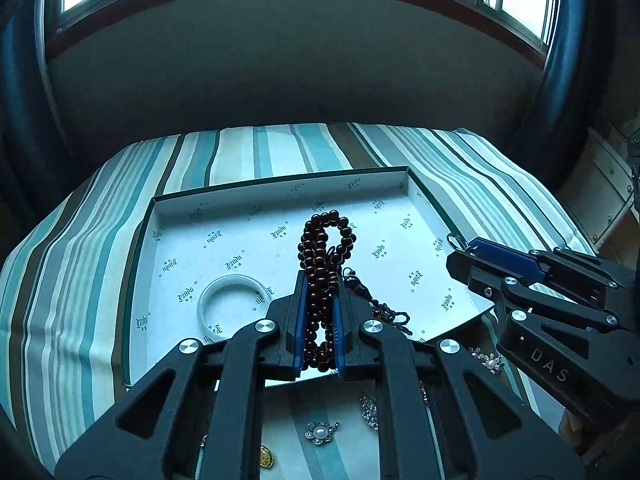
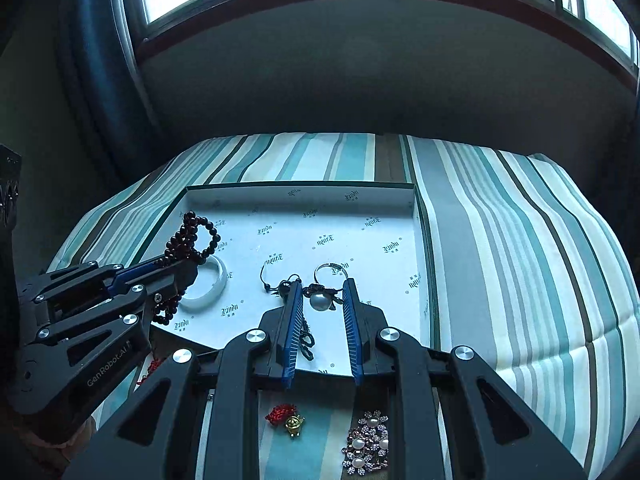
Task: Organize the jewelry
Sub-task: 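Carry the bead bracelet with the left tool while the right tool carries the ring into the box, then open the left tool to drop the bracelet while the right tool releases the ring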
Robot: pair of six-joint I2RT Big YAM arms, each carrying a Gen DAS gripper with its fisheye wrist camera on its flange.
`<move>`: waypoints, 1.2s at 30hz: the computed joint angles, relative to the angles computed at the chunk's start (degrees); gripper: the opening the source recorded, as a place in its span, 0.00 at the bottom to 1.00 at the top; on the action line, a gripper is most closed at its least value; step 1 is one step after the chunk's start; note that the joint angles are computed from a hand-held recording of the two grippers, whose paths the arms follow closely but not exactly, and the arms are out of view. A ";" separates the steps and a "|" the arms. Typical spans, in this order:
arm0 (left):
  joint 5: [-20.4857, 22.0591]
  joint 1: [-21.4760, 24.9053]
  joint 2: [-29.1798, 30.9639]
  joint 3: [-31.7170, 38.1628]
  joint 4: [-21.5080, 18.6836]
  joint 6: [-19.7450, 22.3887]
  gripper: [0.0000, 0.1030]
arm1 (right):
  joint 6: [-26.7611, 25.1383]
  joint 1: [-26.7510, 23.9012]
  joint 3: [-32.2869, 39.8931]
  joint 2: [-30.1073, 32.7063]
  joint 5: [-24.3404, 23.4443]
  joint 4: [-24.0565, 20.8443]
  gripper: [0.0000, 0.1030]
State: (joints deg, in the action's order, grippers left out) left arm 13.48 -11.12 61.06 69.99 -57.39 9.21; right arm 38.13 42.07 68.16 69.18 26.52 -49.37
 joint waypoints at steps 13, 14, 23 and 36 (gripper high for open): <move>-3.68 -1.98 7.05 -1.76 2.54 -1.91 0.11 | -1.28 -4.95 -2.06 5.12 -6.09 1.11 0.20; -3.75 -1.91 7.35 -1.80 2.63 -1.98 0.11 | -1.36 -5.04 -2.19 5.31 -6.20 1.16 0.20; -3.86 -1.72 8.20 -2.22 3.17 -2.22 0.11 | -1.29 -4.80 -3.37 5.69 -6.06 2.39 0.21; -5.18 -1.82 7.17 -3.36 4.19 -3.12 0.35 | -2.02 -4.81 -2.82 6.15 -6.57 2.99 0.32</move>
State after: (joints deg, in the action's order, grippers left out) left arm 8.30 -12.94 68.23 66.63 -53.20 6.09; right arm 36.11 37.25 65.35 75.34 19.95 -46.38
